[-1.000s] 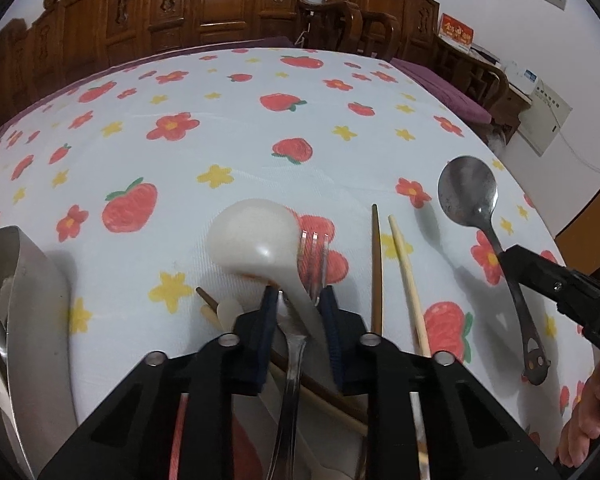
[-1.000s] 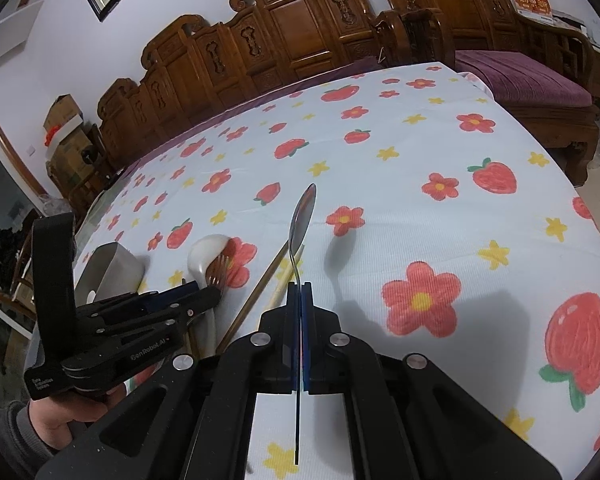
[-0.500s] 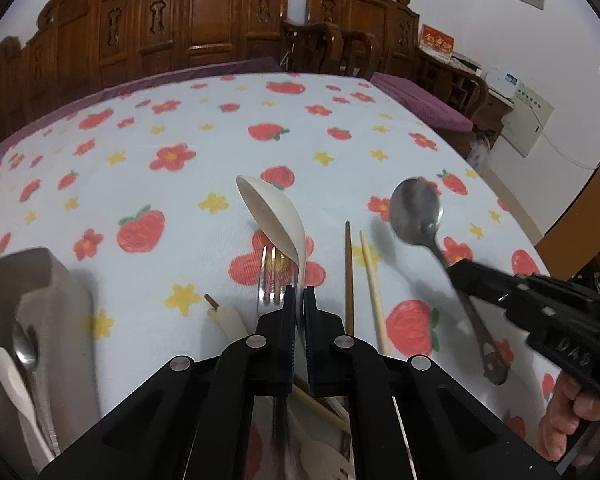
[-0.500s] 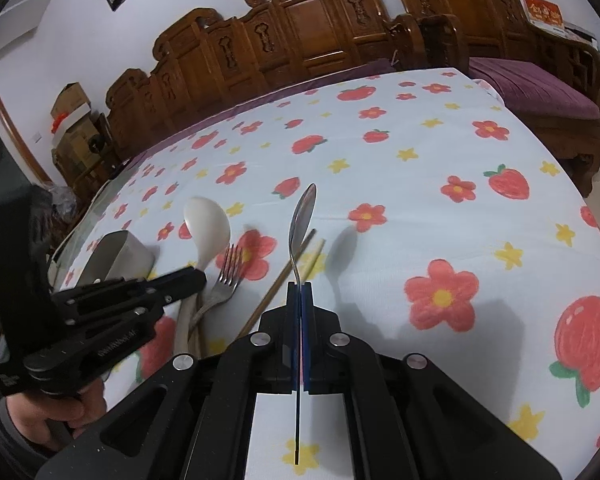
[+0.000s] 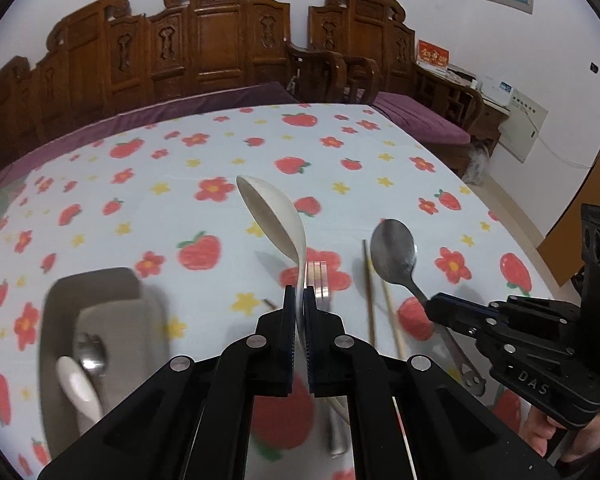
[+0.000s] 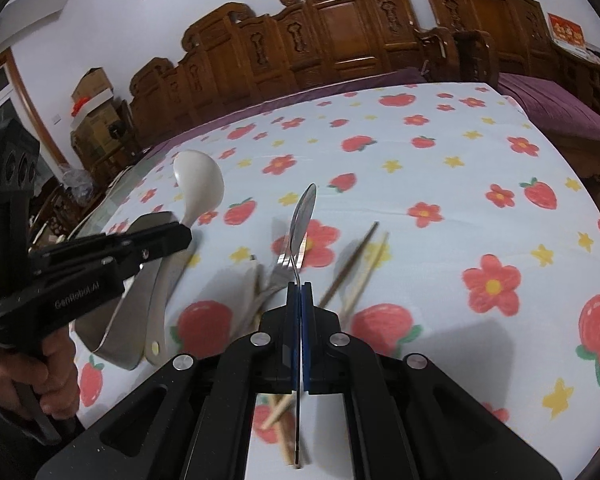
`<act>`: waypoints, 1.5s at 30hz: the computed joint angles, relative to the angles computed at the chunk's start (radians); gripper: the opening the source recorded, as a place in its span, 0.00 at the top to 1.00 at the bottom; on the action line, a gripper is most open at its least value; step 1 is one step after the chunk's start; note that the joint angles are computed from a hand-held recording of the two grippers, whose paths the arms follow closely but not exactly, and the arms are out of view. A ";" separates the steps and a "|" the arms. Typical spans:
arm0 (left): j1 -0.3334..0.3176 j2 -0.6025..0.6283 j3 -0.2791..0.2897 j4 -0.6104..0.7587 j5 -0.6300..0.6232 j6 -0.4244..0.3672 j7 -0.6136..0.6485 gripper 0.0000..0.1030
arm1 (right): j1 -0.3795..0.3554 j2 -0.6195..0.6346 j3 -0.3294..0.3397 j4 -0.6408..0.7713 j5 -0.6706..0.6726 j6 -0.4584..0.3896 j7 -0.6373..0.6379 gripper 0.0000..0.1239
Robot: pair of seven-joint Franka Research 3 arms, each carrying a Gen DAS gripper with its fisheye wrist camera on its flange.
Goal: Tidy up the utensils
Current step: 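Lower the white spoon into the tin tray and open the left tool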
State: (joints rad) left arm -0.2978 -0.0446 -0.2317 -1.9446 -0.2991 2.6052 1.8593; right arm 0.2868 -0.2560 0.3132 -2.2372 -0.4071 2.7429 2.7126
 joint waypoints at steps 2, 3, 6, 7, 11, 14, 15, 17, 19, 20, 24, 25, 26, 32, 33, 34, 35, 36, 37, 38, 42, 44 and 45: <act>0.009 -0.012 0.010 -0.004 0.002 -0.008 0.007 0.97 | 0.004 0.007 0.006 0.013 -0.005 -0.002 0.000 0.98; 0.012 -0.017 0.013 -0.007 0.002 -0.011 0.011 0.97 | 0.006 0.013 0.011 0.022 -0.011 -0.001 0.002 0.98; 0.024 -0.032 0.029 -0.011 -0.002 -0.027 0.032 0.97 | 0.016 0.025 0.015 0.045 -0.025 -0.002 0.008 0.98; 0.028 -0.038 0.034 -0.013 -0.003 -0.031 0.039 0.97 | 0.021 0.032 0.018 0.058 -0.032 -0.003 0.010 0.98; 0.044 -0.058 0.054 -0.024 -0.009 -0.048 0.072 0.97 | 0.043 0.060 0.016 0.098 -0.054 -0.003 0.011 0.98; 0.055 -0.072 0.067 -0.035 -0.009 -0.053 0.090 0.97 | 0.064 0.084 0.007 0.129 -0.066 -0.007 0.007 0.98; 0.060 -0.077 0.073 -0.041 -0.007 -0.056 0.096 0.97 | 0.072 0.094 0.005 0.141 -0.073 -0.008 0.006 0.98; 0.067 -0.082 0.079 -0.049 -0.004 -0.059 0.102 0.97 | 0.087 0.105 -0.003 0.157 -0.081 -0.008 0.005 0.98; 0.077 -0.084 0.088 -0.056 -0.002 -0.066 0.110 0.97 | 0.102 0.115 -0.010 0.171 -0.087 -0.009 0.004 0.98; 0.080 -0.085 0.091 -0.058 -0.004 -0.069 0.115 0.97 | 0.109 0.119 -0.013 0.176 -0.088 -0.010 0.003 0.98; 0.098 -0.077 0.095 -0.076 0.020 -0.075 0.121 0.97 | 0.132 0.133 -0.023 0.195 -0.096 -0.022 0.003 0.98; 0.102 -0.074 0.094 -0.080 0.031 -0.072 0.118 0.97 | 0.137 0.135 -0.027 0.198 -0.096 -0.025 0.002 0.98; 0.105 -0.071 0.093 -0.085 0.039 -0.070 0.115 0.97 | 0.142 0.137 -0.029 0.200 -0.096 -0.028 0.001 0.98; 0.124 -0.045 0.090 -0.101 0.080 -0.068 0.093 0.97 | 0.162 0.156 -0.043 0.215 -0.096 -0.045 -0.005 0.98; 0.127 -0.041 0.089 -0.101 0.086 -0.071 0.089 0.97 | 0.166 0.161 -0.046 0.219 -0.093 -0.045 -0.008 0.98; 0.130 -0.037 0.088 -0.100 0.091 -0.073 0.088 0.97 | 0.170 0.164 -0.048 0.222 -0.092 -0.046 -0.010 0.98; 0.131 -0.034 0.086 -0.100 0.093 -0.073 0.089 0.97 | 0.174 0.170 -0.049 0.228 -0.093 -0.049 -0.012 0.98; 0.133 -0.031 0.087 -0.099 0.091 -0.077 0.093 0.97 | 0.178 0.174 -0.052 0.232 -0.093 -0.050 -0.014 0.98; 0.135 -0.031 0.086 -0.100 0.087 -0.077 0.093 0.97 | 0.182 0.178 -0.054 0.236 -0.093 -0.051 -0.016 0.98; 0.136 -0.035 0.087 -0.106 0.078 -0.071 0.099 0.97 | 0.186 0.184 -0.055 0.242 -0.094 -0.054 -0.018 0.98; 0.140 -0.044 0.090 -0.112 0.056 -0.069 0.108 0.82 | 0.204 0.198 -0.062 0.260 -0.097 -0.065 -0.021 0.98; 0.143 -0.061 0.094 -0.128 0.050 -0.047 0.107 0.68 | 0.214 0.206 -0.064 0.269 -0.095 -0.068 -0.021 0.98; 0.142 -0.071 0.099 -0.134 0.032 -0.038 0.116 0.67 | 0.219 0.211 -0.065 0.276 -0.095 -0.071 -0.022 0.98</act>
State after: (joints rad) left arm -0.1562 -0.1156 -0.1322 -2.0786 -0.2672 2.5672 1.9756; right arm 0.5059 -0.0445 0.2479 -1.9607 -0.5025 2.6724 2.6908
